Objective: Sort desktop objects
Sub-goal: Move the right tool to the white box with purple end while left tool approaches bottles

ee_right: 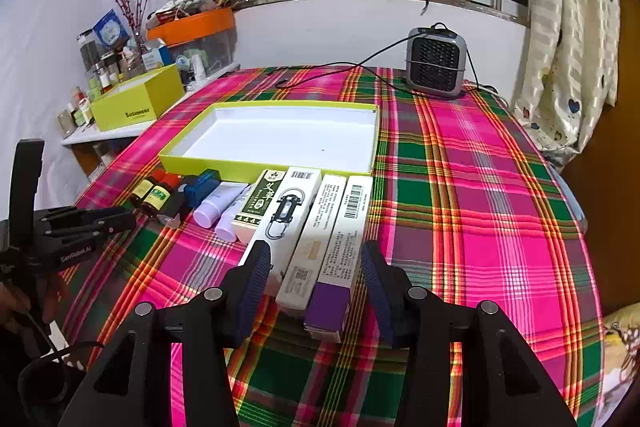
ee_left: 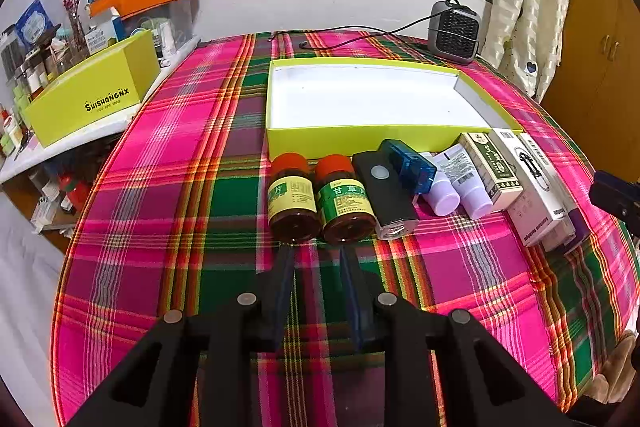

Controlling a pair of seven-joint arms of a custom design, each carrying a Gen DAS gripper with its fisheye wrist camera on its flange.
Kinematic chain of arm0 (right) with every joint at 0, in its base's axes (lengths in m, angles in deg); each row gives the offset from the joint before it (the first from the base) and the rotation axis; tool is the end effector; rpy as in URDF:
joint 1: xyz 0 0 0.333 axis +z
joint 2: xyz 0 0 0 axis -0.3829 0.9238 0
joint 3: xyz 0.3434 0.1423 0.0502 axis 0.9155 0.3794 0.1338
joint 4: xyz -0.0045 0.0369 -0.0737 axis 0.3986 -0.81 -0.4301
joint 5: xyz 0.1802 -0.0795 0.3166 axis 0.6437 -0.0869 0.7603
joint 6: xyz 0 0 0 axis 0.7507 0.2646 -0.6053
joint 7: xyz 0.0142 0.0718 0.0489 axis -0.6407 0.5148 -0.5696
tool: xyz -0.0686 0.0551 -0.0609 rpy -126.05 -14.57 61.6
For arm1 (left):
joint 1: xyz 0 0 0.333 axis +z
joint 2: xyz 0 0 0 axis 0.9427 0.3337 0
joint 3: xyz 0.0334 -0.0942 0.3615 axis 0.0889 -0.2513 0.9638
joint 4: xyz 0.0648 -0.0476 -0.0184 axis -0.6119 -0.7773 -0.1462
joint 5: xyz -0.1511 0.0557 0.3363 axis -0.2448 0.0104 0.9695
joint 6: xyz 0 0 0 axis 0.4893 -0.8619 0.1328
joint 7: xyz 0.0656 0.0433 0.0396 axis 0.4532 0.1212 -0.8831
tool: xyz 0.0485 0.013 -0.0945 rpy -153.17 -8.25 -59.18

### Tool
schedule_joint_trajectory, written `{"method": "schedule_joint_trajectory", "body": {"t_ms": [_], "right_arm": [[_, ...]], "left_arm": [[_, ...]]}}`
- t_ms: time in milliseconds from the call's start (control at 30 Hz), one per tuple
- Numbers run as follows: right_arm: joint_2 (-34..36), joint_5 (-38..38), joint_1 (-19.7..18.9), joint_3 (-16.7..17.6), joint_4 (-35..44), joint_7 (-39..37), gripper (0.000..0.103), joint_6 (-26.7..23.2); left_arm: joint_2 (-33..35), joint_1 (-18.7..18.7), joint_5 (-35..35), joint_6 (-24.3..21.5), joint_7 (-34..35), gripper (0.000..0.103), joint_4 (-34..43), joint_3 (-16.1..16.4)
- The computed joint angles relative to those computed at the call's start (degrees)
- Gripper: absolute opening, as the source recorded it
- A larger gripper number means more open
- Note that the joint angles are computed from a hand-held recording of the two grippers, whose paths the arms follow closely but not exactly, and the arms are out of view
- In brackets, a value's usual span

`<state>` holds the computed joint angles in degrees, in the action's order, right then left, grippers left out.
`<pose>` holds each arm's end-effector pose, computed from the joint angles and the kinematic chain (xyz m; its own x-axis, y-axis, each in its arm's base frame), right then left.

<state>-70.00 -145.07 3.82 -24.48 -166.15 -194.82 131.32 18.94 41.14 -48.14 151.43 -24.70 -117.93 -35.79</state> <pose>0.5149 0.3142 0.4381 -0.0841 -0.9932 -0.0808 -0.6613 0.1163 -0.7411 0.6299 -0.4089 0.4068 -0.4106 -0.9116 0.0182 -0.7074 0.3059 -0.6372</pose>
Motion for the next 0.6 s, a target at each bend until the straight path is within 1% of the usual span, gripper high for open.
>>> {"method": "schedule_joint_trajectory", "body": {"t_ms": [100, 167, 200, 267, 333, 400, 600], "right_arm": [[0.33, 0.65, -0.16, -0.16, 0.06, 0.1, 0.05, 0.13], [0.41, 0.93, -0.03, -0.25, 0.2, 0.02, 0.05, -0.44], [0.44, 0.85, 0.1, -0.31, 0.28, 0.21, 0.05, -0.92], [0.56, 1.33, 0.17, -0.3, 0.45, 0.02, 0.05, -1.76], [0.82, 2.13, 0.04, -0.31, 0.65, -0.6, 0.05, -1.82], [1.09, 2.44, 0.02, -0.47, 0.79, -0.68, 0.05, -1.57], [1.68, 3.59, 0.04, -1.1, 1.08, -1.42, 0.05, -0.75]], "left_arm": [[0.21, 1.37, -1.46, 0.82, 1.09, 0.024, 0.07, -1.64], [0.22, 0.31, -1.29, 1.25, -0.02, 0.024, 0.18, -0.04], [0.29, 0.81, -1.63, 1.53, 0.38, 0.024, 0.22, -0.53], [0.43, 2.76, -3.34, 2.17, 2.1, 0.024, 0.12, -2.73], [0.4, 2.45, -3.86, 2.74, 2.24, 0.024, 0.05, -2.18], [0.44, 3.26, -4.89, 3.22, 3.4, 0.024, -0.09, -3.19], [0.62, 3.49, -6.83, 3.67, 5.0, 0.024, -0.09, -3.36]]}}
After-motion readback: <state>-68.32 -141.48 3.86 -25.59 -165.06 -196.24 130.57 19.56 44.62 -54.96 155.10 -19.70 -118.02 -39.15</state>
